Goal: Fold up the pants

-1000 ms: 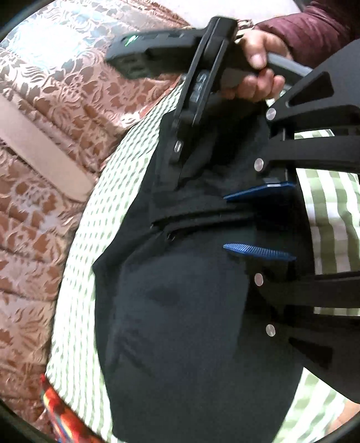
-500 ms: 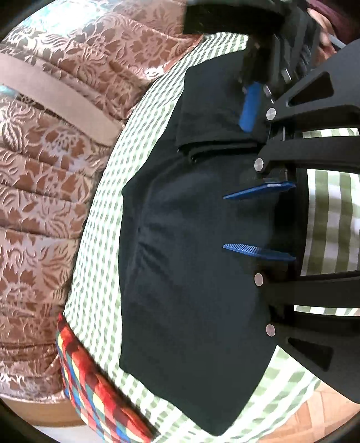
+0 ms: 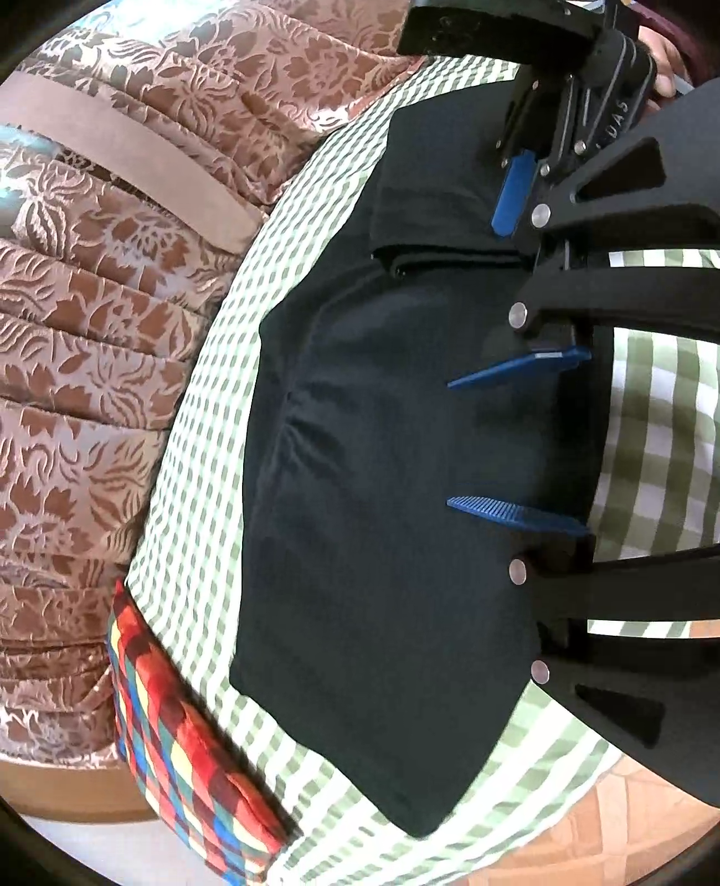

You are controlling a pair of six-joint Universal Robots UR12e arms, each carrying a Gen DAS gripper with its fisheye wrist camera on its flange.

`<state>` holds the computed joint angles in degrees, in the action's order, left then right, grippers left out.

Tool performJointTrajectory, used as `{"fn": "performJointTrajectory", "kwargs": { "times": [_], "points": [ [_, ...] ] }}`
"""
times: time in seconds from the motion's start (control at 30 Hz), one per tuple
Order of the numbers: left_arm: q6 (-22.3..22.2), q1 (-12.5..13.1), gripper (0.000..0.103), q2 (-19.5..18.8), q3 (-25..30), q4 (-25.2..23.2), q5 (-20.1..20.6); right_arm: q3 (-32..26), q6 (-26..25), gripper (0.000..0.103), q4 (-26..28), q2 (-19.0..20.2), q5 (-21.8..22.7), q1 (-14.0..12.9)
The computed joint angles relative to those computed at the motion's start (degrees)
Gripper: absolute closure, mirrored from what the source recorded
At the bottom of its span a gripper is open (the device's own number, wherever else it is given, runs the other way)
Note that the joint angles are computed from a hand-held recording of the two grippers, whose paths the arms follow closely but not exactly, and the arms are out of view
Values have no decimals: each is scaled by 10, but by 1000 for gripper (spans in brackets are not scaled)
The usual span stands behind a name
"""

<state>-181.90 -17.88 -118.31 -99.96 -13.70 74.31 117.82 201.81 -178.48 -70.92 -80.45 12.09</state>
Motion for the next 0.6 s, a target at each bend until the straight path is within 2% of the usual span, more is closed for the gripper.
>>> {"fn": "performJointTrajectory", "kwargs": {
  "times": [0.1,0.23,0.37,0.43,0.47,0.57,0.6],
  "points": [
    [-6,3,64,2,-3,0,7,2,9,66,-11,1,9,-2],
    [-20,11,64,8,-9,-6,10,2,4,62,-17,2,5,1],
    [-84,47,64,15,-21,-16,-62,4,1,59,-25,3,7,1],
    [-151,76,64,17,-35,3,-112,6,5,57,-35,5,13,0],
    [-200,94,64,16,-44,27,-131,7,6,56,-38,6,15,-1],
    [-298,124,63,12,-62,72,-160,9,7,55,-47,7,22,-3],
    [-337,133,56,11,-66,83,-160,9,8,54,-49,8,23,-3]
  ]
}}
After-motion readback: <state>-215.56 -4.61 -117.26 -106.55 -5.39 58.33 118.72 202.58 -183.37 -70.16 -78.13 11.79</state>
